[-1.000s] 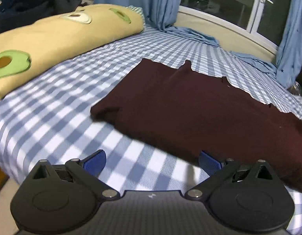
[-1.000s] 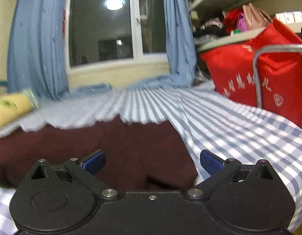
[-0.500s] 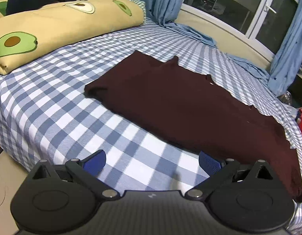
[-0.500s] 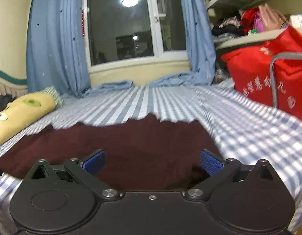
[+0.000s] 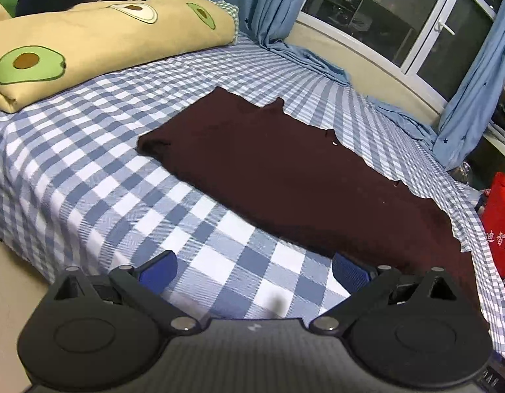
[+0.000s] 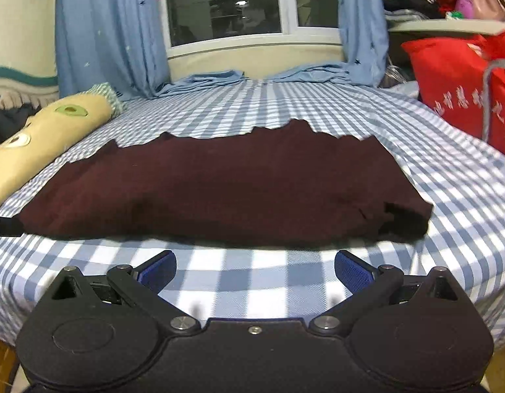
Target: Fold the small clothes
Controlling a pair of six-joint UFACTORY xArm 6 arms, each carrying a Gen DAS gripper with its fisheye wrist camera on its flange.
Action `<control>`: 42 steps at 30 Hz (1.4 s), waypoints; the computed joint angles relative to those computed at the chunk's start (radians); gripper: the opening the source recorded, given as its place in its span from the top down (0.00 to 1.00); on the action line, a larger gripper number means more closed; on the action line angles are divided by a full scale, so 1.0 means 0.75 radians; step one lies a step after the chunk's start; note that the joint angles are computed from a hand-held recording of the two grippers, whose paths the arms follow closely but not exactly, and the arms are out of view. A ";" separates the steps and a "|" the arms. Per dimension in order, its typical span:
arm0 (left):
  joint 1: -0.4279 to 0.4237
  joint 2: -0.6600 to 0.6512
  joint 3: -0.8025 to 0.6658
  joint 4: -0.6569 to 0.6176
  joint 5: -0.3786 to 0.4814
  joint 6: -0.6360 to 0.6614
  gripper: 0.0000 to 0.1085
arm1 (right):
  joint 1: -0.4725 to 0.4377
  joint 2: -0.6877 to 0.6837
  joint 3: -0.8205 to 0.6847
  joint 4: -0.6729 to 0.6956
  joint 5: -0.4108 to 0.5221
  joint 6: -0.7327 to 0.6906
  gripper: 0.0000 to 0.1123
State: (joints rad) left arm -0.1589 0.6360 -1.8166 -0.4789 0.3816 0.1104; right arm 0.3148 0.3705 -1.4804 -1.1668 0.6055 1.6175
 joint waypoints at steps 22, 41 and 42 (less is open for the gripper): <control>0.017 0.136 -0.166 0.383 0.069 -0.306 0.06 | -0.009 0.184 -0.339 0.135 0.120 -0.262 0.09; 0.020 0.273 -0.382 0.368 0.173 -0.304 0.06 | -0.052 0.388 -0.624 0.205 0.144 -0.392 0.09; 0.020 0.283 -0.400 0.371 0.182 -0.307 0.06 | -0.053 0.406 -0.648 0.208 0.146 -0.401 0.09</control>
